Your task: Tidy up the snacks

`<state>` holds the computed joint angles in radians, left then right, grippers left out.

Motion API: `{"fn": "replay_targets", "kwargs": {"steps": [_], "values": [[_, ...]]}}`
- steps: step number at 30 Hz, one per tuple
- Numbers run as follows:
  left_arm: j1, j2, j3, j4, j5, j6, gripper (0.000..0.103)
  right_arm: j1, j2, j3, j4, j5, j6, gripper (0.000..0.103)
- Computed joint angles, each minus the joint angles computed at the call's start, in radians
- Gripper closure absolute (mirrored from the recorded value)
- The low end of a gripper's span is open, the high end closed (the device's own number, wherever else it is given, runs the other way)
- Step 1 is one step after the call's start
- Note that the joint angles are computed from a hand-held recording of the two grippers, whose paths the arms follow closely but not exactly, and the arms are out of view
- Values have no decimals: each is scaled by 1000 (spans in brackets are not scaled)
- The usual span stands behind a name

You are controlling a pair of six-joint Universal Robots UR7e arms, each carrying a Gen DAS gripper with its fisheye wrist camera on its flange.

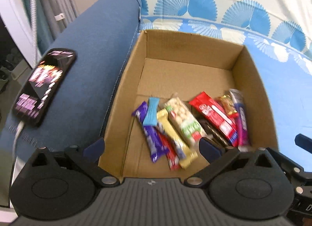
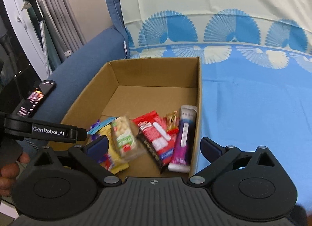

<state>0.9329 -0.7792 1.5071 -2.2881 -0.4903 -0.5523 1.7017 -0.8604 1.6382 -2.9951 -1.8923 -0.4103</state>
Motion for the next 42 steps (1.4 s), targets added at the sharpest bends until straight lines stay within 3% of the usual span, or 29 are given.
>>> {"fn": "replay_targets", "kwargs": {"steps": [8, 15, 19, 23, 29, 42], "values": [[-101, -128, 200, 117, 35, -224, 0, 49, -117, 229, -179, -44, -28, 1], [-171, -182, 294, 206, 100, -365, 0, 67, -188, 346, -300, -38, -65, 1], [-207, -192, 344, 168, 135, -349, 0, 76, -210, 391, -361, -27, -99, 1], [-226, -212, 388, 59, 100, -290, 0, 88, -223, 420, -397, -37, -128, 1], [-244, -222, 387, 211, 146, -414, 0, 106, -226, 435, -415, -66, -162, 0], [-256, -246, 415, 190, 125, -417, 0, 115, -241, 448, -401, -58, -167, 1]]}}
